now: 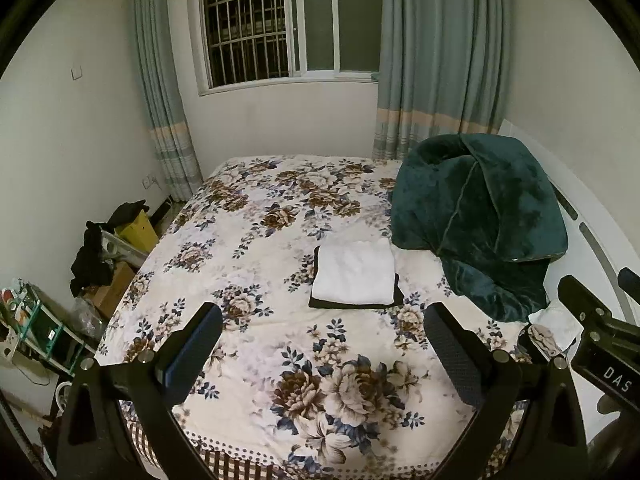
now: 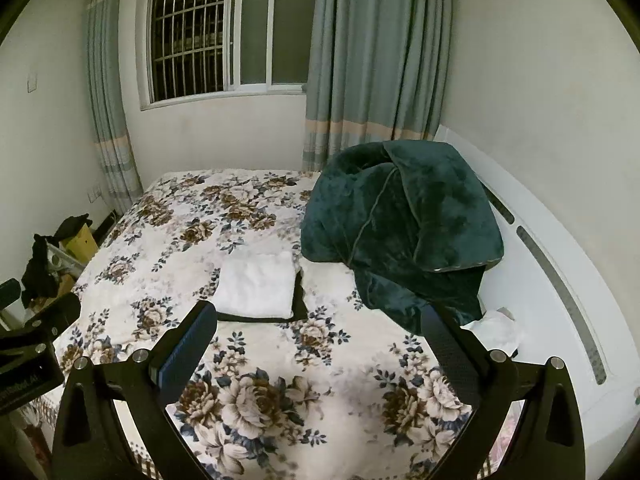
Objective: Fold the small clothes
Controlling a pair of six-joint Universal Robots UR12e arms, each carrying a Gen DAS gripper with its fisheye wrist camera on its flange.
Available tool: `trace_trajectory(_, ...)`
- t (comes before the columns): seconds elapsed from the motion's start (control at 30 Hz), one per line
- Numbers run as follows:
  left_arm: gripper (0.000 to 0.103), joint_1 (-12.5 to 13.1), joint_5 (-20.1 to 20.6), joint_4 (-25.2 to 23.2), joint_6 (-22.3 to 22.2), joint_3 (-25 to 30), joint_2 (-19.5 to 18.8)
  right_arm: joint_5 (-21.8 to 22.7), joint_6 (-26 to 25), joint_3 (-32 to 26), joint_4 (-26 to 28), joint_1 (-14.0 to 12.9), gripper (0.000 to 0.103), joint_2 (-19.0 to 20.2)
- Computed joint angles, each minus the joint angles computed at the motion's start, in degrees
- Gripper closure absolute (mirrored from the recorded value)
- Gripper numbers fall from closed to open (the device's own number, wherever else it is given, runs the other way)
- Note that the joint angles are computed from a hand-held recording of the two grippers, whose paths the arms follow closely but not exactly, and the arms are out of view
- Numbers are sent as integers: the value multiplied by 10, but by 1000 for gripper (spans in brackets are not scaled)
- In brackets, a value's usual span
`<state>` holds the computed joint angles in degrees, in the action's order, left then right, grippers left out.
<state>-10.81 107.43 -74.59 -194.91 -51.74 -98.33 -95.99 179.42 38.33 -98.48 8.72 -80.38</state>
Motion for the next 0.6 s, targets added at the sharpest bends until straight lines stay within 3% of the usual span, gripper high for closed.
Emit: trace_trajectory(0.6,0,1,6,3,-3,-11,10,9,-13,-7,0,3,0,2)
